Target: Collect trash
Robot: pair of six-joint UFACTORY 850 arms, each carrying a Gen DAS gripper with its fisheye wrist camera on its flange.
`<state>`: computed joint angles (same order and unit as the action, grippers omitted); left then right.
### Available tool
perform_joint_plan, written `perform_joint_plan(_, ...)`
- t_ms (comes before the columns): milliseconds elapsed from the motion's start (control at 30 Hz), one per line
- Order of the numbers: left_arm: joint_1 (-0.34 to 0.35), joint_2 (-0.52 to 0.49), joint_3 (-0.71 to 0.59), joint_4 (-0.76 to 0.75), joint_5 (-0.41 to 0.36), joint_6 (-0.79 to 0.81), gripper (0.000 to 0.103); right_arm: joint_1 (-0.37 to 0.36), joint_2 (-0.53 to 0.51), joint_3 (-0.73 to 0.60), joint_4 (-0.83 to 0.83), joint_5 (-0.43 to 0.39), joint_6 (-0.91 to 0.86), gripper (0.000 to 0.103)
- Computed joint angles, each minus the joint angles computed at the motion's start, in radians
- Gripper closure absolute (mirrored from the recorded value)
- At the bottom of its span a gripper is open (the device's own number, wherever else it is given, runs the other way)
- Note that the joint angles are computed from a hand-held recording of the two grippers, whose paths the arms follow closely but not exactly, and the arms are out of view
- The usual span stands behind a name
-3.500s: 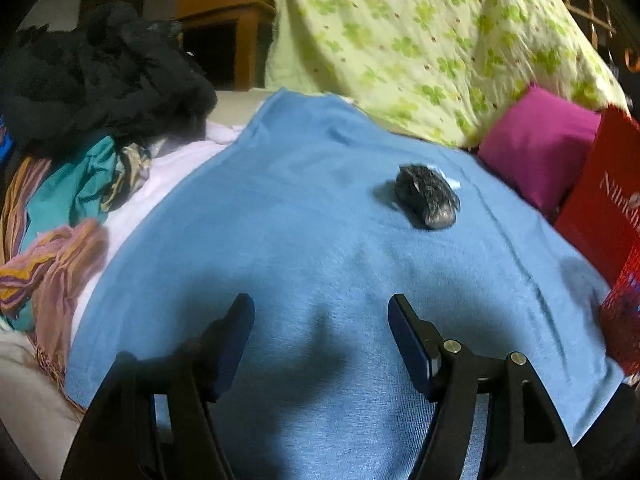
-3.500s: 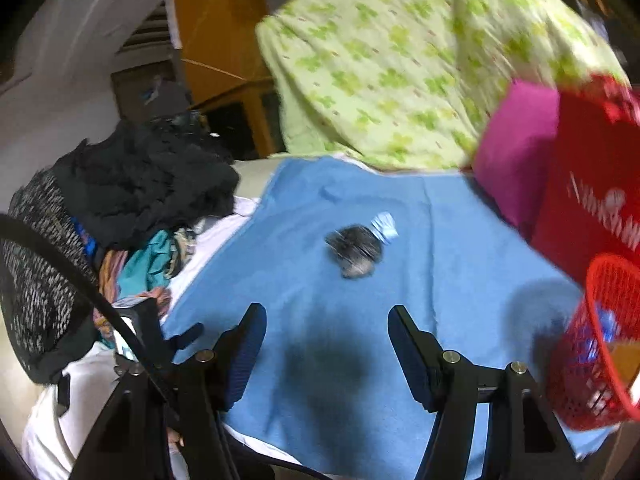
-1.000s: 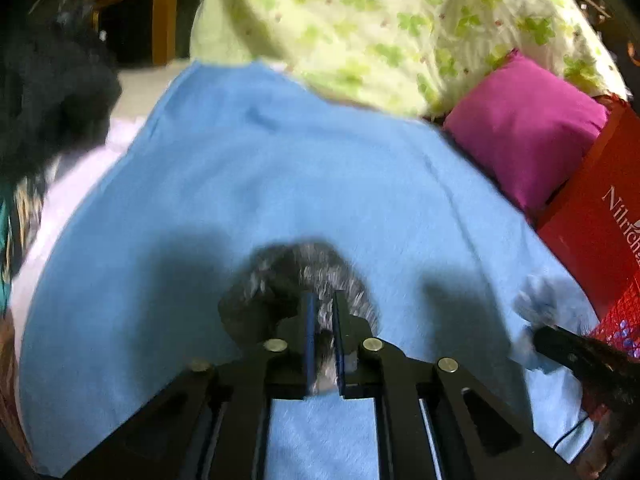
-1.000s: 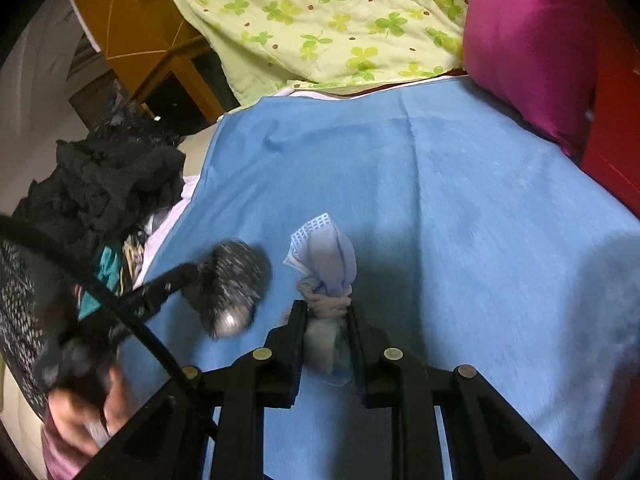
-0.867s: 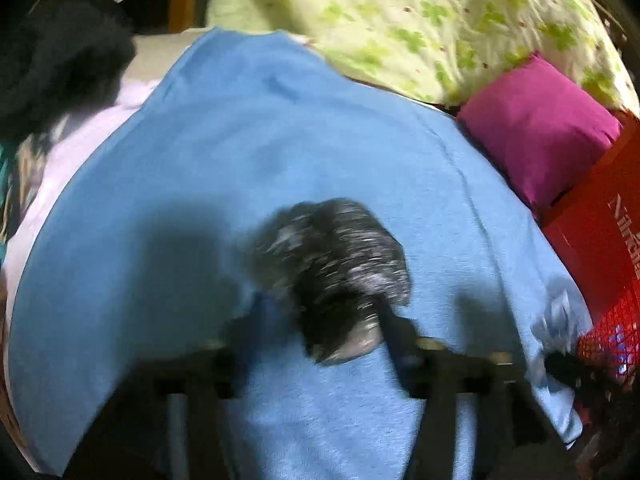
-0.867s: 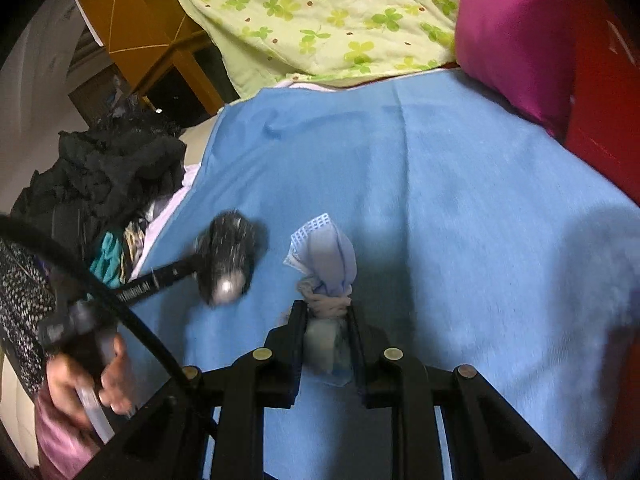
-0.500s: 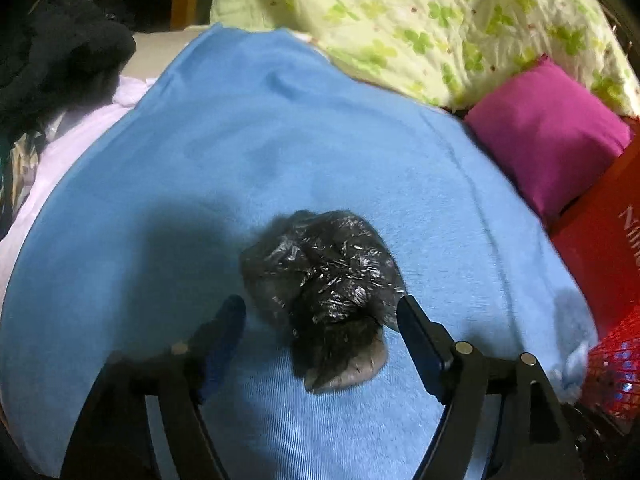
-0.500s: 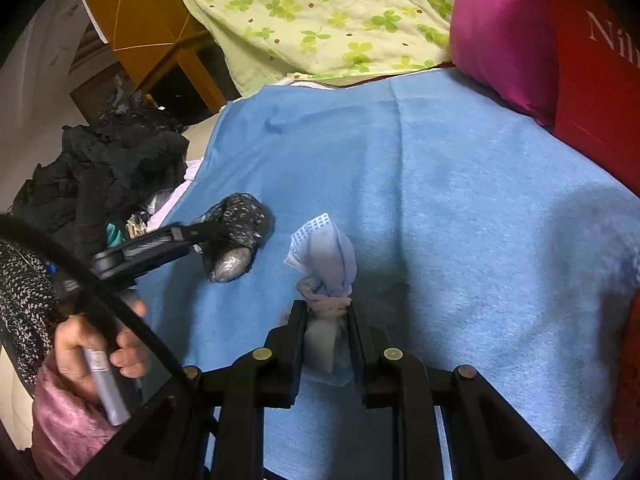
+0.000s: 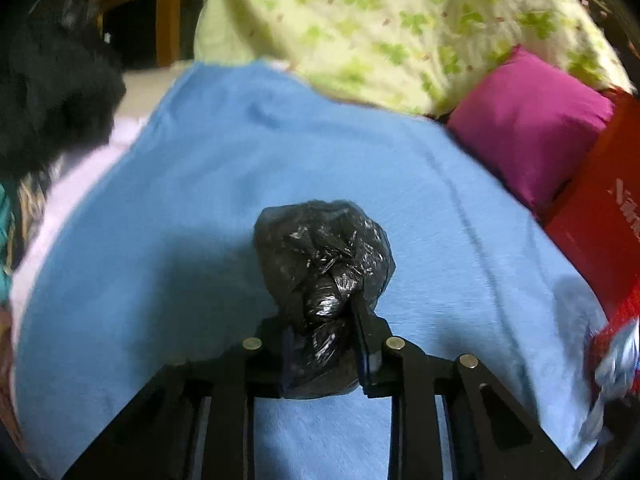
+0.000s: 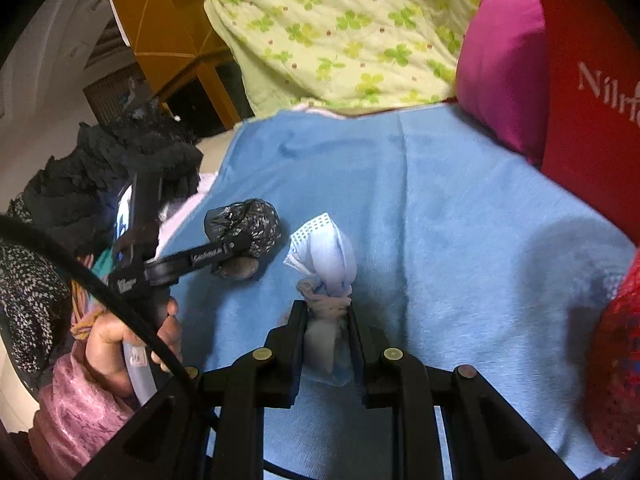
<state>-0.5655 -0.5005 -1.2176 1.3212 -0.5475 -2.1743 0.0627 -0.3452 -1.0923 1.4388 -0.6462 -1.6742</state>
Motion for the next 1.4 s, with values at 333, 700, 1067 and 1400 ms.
perform_joint_plan(333, -0.177, 0.075, 0.036, 0.036, -0.145, -0.04, 0.097, -0.079, 0.134, 0.079, 0.068, -0.087, -0.073, 0.081)
perform_joint_plan(700, -0.14, 0.087, 0.125, -0.088, -0.031, -0.074, 0.094, -0.203, 0.202, 0.147, 0.08, -0.157, -0.098, 0.081)
perform_joint_plan(1067, -0.173, 0.004, 0.039, -0.155, -0.049, 0.006, 0.03, -0.212, 0.169, 0.141, 0.087, -0.198, -0.093, 0.081)
perform_joint_plan(1400, -0.154, -0.08, -0.085, -0.356, -0.072, 0.183, 0.07, -0.28, 0.183, 0.154, 0.109, -0.25, -0.126, 0.081)
